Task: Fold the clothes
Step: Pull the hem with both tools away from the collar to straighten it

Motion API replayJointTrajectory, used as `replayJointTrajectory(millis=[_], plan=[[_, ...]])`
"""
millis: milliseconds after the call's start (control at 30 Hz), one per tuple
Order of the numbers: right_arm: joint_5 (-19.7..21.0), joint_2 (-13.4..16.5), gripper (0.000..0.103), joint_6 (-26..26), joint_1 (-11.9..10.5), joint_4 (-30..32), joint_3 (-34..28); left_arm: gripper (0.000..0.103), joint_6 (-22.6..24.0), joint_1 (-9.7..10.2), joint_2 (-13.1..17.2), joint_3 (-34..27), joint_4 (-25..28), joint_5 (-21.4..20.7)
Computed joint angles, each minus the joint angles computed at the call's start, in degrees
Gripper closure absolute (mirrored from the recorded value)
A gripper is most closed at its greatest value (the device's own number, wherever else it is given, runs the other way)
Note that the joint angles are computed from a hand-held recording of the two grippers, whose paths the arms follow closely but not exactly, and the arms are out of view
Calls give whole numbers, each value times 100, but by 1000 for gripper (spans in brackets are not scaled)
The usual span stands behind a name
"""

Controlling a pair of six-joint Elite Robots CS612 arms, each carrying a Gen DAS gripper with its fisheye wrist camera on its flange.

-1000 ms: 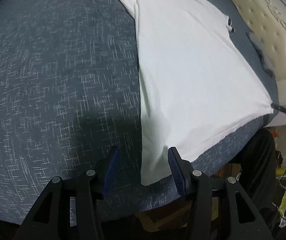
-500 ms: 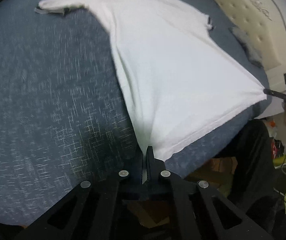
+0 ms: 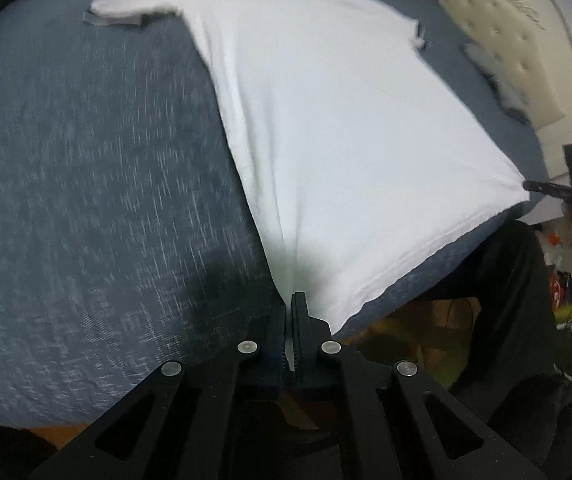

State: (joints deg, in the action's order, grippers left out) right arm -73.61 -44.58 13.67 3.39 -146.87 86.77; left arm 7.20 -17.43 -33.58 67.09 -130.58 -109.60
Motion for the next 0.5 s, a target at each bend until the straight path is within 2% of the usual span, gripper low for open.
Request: replayJointTrajectory(millis=[200,267,333,500], plan=[[127,56,100,30,-43,-19,-6,97,-39,-27,71,14,-25,-97],[111,64,100,-3,-41,37,-29,81,-85,-22,81,13,-46,-96],[87,86,100,1,-35,94,-67,70,-177,-7,103,0,-70,-121],[87,136,100,-6,-11,143,-87,69,-355,46,147,-31,-159,-227]])
